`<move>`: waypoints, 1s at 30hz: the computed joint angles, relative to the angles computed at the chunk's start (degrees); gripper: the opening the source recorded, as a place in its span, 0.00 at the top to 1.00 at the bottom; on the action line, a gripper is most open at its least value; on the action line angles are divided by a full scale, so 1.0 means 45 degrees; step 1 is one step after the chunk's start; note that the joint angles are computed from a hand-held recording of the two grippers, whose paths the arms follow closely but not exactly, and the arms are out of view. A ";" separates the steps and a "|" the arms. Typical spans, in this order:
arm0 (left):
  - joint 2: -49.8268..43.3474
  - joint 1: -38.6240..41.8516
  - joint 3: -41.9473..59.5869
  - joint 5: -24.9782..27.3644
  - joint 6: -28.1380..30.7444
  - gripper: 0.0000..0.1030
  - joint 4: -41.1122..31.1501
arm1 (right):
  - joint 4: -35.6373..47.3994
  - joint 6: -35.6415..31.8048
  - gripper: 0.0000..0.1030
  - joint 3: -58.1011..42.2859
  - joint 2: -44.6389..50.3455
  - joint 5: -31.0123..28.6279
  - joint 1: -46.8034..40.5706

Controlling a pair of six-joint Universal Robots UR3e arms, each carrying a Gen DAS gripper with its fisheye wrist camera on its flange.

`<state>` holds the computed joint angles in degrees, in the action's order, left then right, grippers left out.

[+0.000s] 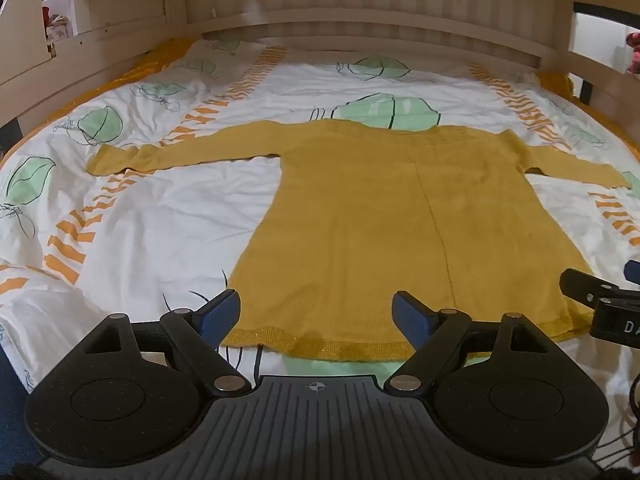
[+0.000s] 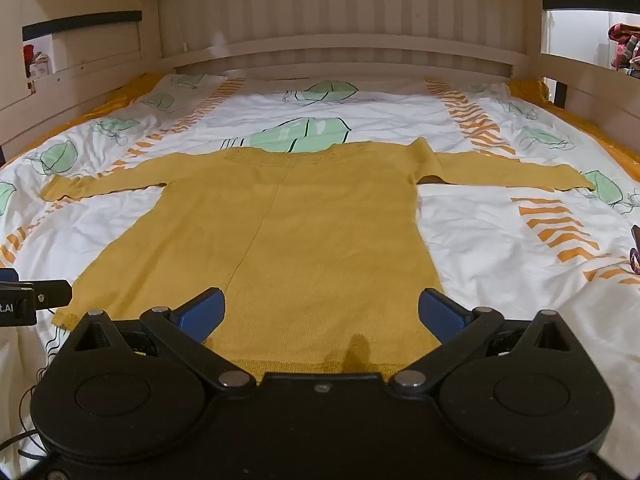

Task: Fold small clothes

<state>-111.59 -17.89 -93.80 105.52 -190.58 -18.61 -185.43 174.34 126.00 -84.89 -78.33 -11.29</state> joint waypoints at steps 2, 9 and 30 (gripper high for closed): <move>-0.0124 -0.0202 0.0007 0.0123 -0.0168 0.20 0.0065 | 0.0009 0.0014 0.01 -0.0024 0.0017 -0.0040 0.0067; -0.0371 -0.0325 0.0256 0.0160 -0.0269 0.20 -0.0011 | -0.0079 -0.0078 0.01 0.0025 0.0057 0.0093 -0.0109; -0.0364 -0.0312 0.0218 0.0109 -0.0296 0.20 -0.0036 | 0.0002 -0.0123 0.01 -0.0004 0.0057 0.0078 -0.0096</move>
